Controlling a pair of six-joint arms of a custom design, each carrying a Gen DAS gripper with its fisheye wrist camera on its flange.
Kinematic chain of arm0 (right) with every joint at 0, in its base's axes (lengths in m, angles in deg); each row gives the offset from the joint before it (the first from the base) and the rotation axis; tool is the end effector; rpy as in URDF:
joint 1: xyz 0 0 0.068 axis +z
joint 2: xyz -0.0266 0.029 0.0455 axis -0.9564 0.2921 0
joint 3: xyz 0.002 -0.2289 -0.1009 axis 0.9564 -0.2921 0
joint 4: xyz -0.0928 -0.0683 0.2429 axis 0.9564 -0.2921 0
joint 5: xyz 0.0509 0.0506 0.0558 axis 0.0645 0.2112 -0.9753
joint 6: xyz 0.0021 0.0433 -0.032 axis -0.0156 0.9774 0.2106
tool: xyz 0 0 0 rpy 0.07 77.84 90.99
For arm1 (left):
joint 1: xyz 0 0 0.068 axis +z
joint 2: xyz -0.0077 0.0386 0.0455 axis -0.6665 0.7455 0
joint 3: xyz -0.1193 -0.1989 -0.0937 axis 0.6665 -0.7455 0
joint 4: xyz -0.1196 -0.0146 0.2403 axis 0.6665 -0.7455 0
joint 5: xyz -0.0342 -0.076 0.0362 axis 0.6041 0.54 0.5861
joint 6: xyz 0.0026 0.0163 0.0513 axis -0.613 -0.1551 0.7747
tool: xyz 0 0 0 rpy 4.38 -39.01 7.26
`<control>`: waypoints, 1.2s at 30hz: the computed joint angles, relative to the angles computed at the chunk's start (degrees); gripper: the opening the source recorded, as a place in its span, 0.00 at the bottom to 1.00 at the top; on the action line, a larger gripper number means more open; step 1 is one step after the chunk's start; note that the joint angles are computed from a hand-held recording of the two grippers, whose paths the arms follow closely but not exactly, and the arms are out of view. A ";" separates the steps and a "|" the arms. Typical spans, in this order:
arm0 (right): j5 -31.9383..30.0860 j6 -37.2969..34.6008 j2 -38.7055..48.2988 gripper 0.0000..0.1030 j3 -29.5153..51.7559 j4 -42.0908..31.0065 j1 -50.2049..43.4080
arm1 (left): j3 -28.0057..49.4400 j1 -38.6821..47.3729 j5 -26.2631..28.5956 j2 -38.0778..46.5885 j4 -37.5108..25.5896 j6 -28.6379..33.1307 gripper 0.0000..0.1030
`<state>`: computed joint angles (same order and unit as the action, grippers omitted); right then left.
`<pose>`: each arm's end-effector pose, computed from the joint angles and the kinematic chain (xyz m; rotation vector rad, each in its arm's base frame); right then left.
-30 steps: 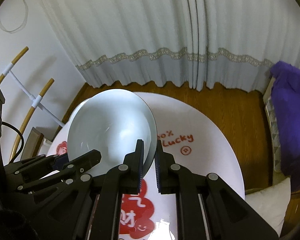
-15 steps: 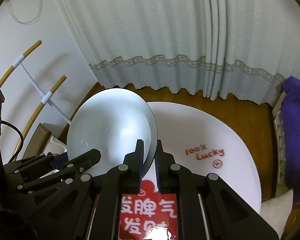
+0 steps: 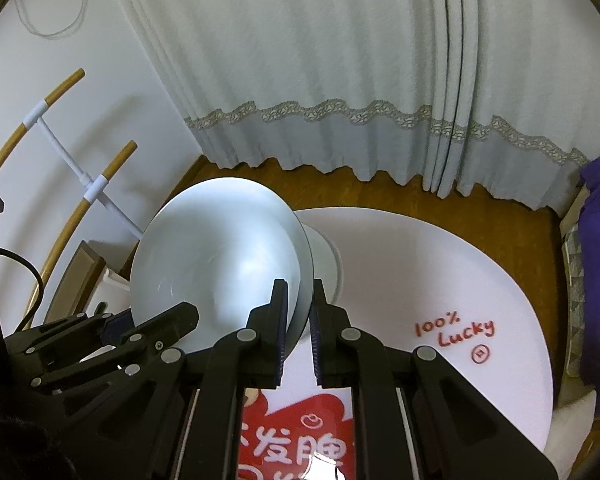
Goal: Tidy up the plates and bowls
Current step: 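Lift the nested bowls and carry them over the plate stack with both tools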
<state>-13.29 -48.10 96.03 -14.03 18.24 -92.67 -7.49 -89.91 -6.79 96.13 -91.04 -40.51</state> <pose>0.2154 -0.0576 0.2420 -0.6332 2.5821 0.4863 0.1750 -0.1734 0.2840 -0.5479 2.5388 -0.1225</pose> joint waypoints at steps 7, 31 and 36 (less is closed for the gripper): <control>2.06 3.83 0.80 0.10 -2.49 4.85 3.62 | -2.86 5.93 3.46 0.51 5.48 5.52 0.17; 5.56 8.13 4.35 0.10 -4.71 11.59 6.97 | -7.45 10.14 4.75 5.17 14.84 11.89 0.17; 5.17 7.41 5.45 0.10 -4.42 11.76 5.95 | -6.41 9.97 4.71 6.50 14.78 11.81 0.17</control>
<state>-8.11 -40.69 101.48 -18.45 30.00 -86.72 -13.89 -79.93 -2.09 102.63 -76.26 -28.69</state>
